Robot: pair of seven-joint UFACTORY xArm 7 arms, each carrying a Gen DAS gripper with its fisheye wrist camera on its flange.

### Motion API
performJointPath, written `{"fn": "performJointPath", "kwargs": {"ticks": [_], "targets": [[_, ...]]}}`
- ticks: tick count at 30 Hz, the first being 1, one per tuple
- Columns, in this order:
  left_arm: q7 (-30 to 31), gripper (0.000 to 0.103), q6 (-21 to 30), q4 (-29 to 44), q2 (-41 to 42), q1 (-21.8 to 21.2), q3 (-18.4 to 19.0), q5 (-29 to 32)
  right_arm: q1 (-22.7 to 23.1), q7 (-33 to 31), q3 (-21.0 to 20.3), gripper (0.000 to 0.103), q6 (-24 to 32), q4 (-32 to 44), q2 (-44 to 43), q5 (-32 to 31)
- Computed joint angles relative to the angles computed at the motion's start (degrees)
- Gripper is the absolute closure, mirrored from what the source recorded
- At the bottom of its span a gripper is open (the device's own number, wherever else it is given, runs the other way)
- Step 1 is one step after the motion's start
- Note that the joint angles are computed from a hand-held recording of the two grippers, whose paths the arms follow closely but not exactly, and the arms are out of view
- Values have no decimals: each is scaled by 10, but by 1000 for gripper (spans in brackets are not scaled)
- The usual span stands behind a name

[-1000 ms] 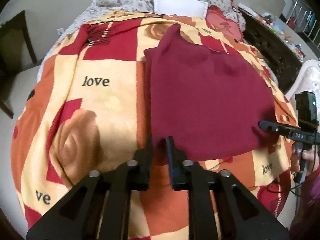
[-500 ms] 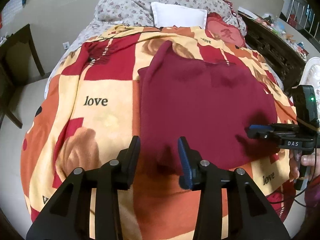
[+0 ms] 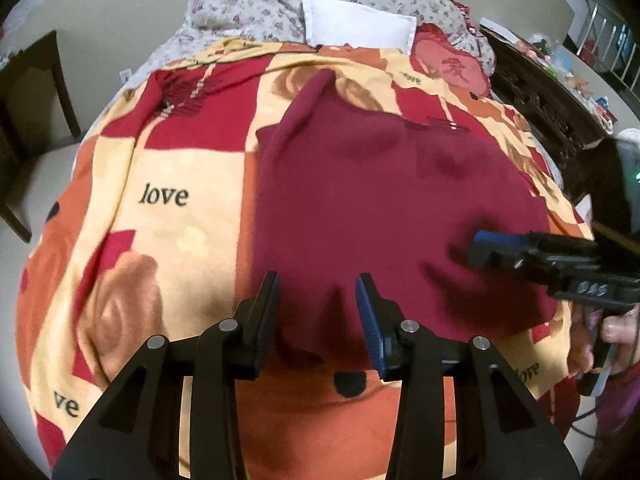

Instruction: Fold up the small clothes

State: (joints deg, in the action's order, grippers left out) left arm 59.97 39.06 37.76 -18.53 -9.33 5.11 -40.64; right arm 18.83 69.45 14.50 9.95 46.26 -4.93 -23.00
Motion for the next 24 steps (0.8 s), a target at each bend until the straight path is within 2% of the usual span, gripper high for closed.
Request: {"fn": "performJointPath", "kwargs": {"ticks": [2,5,9,13,20,22,24], "targets": [[-8,65,-14,0,14,2,-4,3,-4,0,0,68,-3,24,17,-25],[-14,65,-14,6,36,5,-5,-1,-7,45,-13,68,-5,74,51,-108],[-13,65,-26,6,54,10,-10,-12,15,39,-54,68,-6,161,114,-141],[-5,63,-11,17,67,16,-8,-34,32,-30,-75,68,33,263,189,-113],[3,56,17,37,101,38,-16,-55,46,-152,-95,68,128,445,341,-23],[8,50,11,37,104,42,-20,-66,55,-166,-108,68,140,470,368,-4],[9,50,17,43,112,46,-22,-75,69,-166,-129,68,131,475,380,4]]}}
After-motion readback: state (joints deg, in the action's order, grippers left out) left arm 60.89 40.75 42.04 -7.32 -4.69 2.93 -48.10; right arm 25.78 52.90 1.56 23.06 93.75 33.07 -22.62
